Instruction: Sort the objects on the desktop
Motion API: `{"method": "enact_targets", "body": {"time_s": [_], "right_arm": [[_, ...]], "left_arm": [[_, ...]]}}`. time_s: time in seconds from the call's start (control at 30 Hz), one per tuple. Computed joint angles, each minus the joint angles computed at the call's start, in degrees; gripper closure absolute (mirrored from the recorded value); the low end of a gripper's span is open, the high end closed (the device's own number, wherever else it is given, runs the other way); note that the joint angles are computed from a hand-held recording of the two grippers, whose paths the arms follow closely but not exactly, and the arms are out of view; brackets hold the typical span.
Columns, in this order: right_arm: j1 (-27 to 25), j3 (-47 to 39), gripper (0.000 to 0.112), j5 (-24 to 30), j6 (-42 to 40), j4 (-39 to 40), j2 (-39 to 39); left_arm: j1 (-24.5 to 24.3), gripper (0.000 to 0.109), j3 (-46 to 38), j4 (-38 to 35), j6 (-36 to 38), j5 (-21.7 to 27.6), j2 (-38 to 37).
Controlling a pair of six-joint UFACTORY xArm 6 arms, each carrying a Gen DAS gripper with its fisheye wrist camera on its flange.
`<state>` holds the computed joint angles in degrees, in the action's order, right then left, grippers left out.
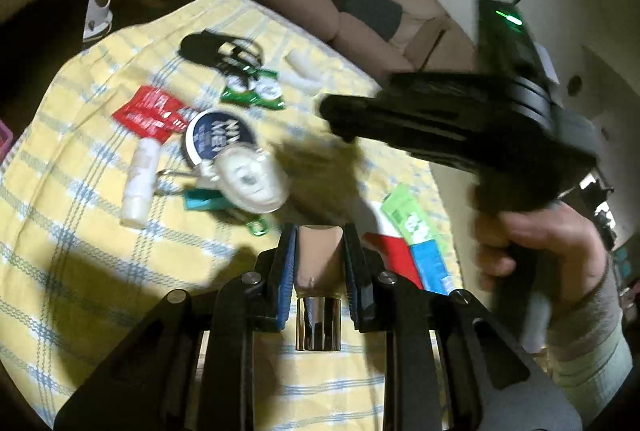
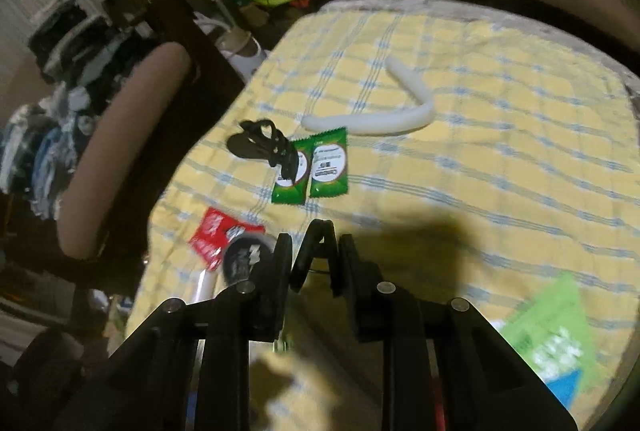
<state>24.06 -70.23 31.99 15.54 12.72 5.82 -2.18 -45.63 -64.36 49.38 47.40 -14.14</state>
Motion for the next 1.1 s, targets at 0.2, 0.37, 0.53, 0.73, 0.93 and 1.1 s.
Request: {"method": "enact_targets", "body": {"time_s": [0.2, 0.37, 0.53, 0.73, 0.93, 1.1], "right_arm": [[-6.0, 8.8, 0.089, 7.0, -4.9, 0.6, -18.1], [-16.5, 12.5, 0.089, 15.1, -7.6, -0.5, -29.2], [-31.1, 14.2, 0.089, 19.7, -15.3, 2.5, -34.9], [-46.6, 14.3, 0.089, 21.9, -26.0, 13.6, -32.3], [-50.2, 10.8, 0.089, 20.5, -30.0, 19.3, -23.3], [-48.7, 7.2, 0.088, 17.0, -29.8, 20.9, -16.0]], "left_arm": [[-7.3, 0.088, -0.8, -0.5, -3.2, -1.4, -5.2], [-19.5, 0.088, -8.7, 2.5, -10.1, -4.1, -1.4], [-30.5, 0.088, -22.7, 7.8, -17.5, -6.7, 9.6], [-38.4, 0.088, -43.6, 15.2, -28.4, -8.4, 27.7], [-40.8, 0.088, -65.3, 29.8, -42.1, -6.0, 45.9], [-40.9, 0.084, -75.0, 36.8, -48.0, -3.4, 54.1]]}}
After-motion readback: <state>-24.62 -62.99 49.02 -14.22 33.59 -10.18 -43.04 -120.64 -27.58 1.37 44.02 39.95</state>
